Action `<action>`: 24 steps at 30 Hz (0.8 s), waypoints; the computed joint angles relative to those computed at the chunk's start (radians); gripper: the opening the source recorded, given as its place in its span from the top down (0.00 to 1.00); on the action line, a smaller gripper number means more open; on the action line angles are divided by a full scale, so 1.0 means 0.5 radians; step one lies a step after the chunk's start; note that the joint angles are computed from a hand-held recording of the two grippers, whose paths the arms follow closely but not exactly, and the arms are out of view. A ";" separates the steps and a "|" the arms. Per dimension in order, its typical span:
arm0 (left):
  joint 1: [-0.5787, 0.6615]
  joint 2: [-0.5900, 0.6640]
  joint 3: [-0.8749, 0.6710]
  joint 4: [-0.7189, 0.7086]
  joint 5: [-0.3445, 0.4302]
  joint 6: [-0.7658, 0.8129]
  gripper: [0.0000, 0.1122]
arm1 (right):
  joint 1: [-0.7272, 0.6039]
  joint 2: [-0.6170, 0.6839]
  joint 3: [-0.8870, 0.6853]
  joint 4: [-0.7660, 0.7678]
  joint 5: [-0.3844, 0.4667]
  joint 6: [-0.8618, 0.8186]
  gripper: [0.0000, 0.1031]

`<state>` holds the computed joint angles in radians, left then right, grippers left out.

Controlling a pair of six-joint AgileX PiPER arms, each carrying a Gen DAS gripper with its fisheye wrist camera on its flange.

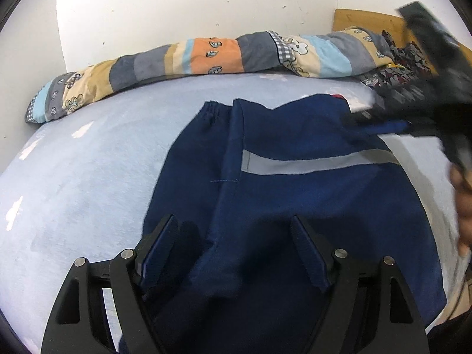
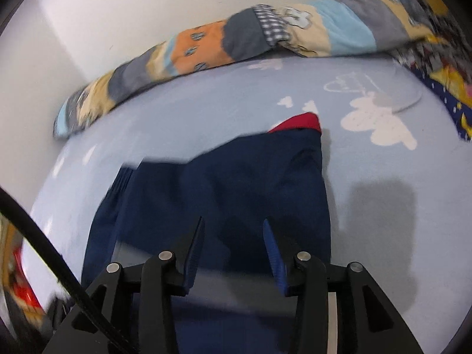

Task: Fold large clothes
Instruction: 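Press and smooth the folded jacket with both open tools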

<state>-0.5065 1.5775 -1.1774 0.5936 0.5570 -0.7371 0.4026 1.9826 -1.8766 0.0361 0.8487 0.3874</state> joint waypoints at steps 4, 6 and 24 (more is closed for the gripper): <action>-0.008 -0.056 0.035 0.069 -0.009 -0.052 0.30 | 0.092 -0.249 0.307 -0.100 -0.041 0.000 0.56; -0.010 -0.078 0.051 0.092 -0.018 -0.074 0.30 | 0.129 -0.392 0.512 -0.141 -0.100 0.057 0.52; -0.016 -0.093 0.044 0.120 -0.028 -0.117 0.30 | 0.460 -0.605 1.057 -0.421 -0.240 0.388 0.49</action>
<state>-0.5144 1.5311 -1.1552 0.6534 0.5432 -0.7955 0.6325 1.6800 -1.3483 -0.1744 0.7285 0.5816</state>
